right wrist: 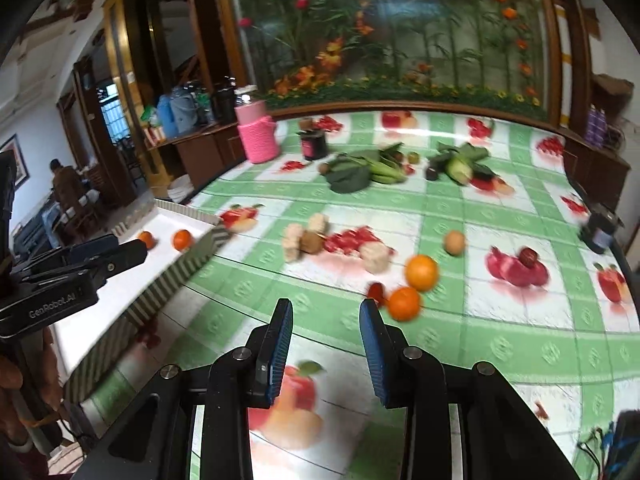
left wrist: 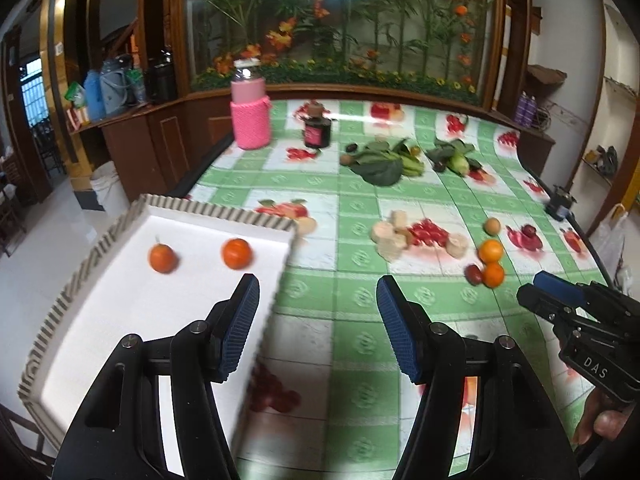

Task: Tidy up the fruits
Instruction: 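Withdraw the left tool from the tray toward the fruits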

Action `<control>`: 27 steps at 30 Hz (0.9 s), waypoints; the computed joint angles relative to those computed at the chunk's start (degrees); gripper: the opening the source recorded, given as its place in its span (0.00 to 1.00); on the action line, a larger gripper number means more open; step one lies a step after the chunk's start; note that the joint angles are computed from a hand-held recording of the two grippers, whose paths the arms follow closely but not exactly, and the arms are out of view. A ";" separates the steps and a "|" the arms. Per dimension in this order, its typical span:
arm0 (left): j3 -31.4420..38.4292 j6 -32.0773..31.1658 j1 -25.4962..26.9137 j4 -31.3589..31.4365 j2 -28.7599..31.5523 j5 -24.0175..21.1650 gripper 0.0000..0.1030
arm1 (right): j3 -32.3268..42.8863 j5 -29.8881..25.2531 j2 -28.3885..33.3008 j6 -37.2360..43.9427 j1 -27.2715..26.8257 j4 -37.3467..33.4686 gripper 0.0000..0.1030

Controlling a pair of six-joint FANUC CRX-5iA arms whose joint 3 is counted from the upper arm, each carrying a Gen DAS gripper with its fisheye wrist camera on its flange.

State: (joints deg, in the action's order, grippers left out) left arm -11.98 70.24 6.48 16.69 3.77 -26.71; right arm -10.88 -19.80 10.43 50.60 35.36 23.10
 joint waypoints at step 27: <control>5.55 4.91 -2.86 -5.41 5.33 -3.34 0.60 | 0.43 -1.06 0.22 2.68 -1.40 -4.22 0.33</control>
State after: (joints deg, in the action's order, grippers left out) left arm -6.43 75.15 3.63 11.28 9.10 -30.05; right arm -10.45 -20.85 10.65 53.28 33.96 18.88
